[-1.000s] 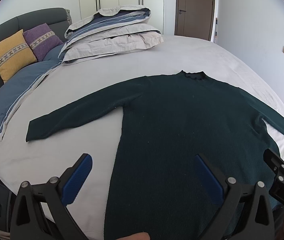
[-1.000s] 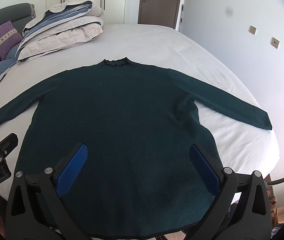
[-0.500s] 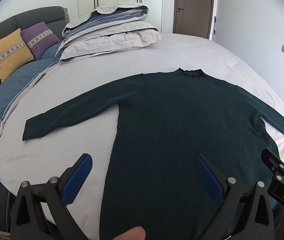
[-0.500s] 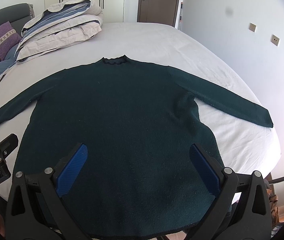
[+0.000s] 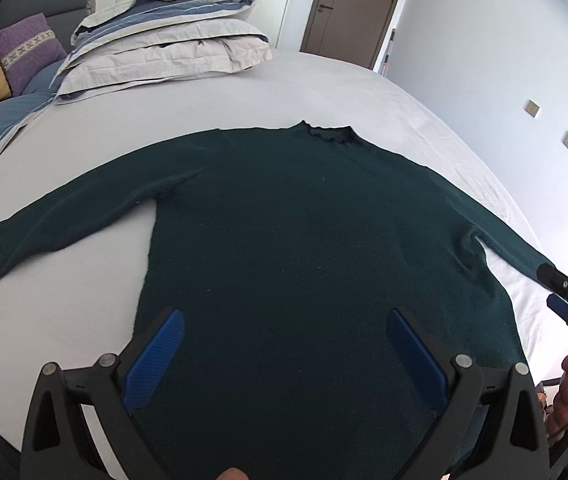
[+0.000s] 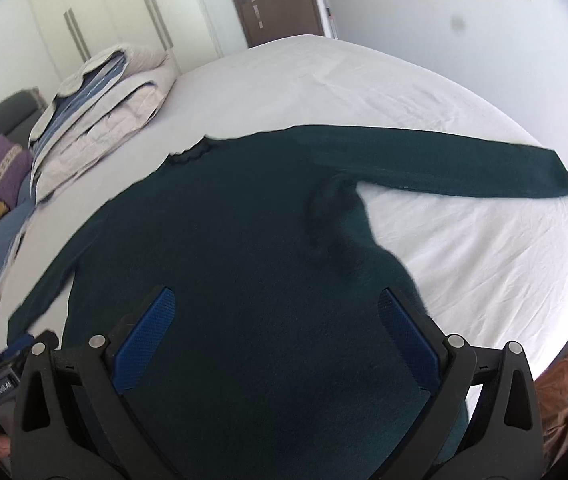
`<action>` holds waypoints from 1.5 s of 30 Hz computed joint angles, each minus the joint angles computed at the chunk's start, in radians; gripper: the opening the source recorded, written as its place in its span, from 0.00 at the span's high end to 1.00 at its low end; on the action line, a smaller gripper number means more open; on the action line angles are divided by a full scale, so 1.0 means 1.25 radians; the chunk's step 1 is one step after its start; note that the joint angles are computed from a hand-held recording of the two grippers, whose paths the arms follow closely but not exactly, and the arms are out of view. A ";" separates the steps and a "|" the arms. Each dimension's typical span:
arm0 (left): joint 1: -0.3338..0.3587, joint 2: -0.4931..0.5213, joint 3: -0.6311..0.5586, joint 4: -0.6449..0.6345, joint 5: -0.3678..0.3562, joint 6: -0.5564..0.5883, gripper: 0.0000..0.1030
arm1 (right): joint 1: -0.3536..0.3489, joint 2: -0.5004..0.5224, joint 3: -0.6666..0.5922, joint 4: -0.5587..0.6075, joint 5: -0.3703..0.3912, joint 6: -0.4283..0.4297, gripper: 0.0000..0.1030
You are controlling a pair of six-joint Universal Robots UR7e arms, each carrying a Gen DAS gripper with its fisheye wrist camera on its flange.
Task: Fold small clothes
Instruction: 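Grasp the sweater sleeve cuff with the right tool, then carry the held sleeve across the sweater body with the right tool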
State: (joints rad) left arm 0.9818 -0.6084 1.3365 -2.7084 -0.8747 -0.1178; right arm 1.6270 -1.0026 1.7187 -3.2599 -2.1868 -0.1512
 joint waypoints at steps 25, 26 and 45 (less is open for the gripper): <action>0.063 0.124 -0.216 0.124 -0.236 -0.078 0.08 | -0.453 -0.069 -0.355 0.192 0.339 0.284 0.74; 0.063 0.129 -0.225 0.127 -0.246 -0.074 0.10 | -0.450 -0.054 -0.387 0.225 0.331 0.273 0.79; 0.112 0.217 -0.422 0.167 -0.463 -0.086 0.24 | -0.180 0.334 -0.865 0.552 0.360 -0.153 0.93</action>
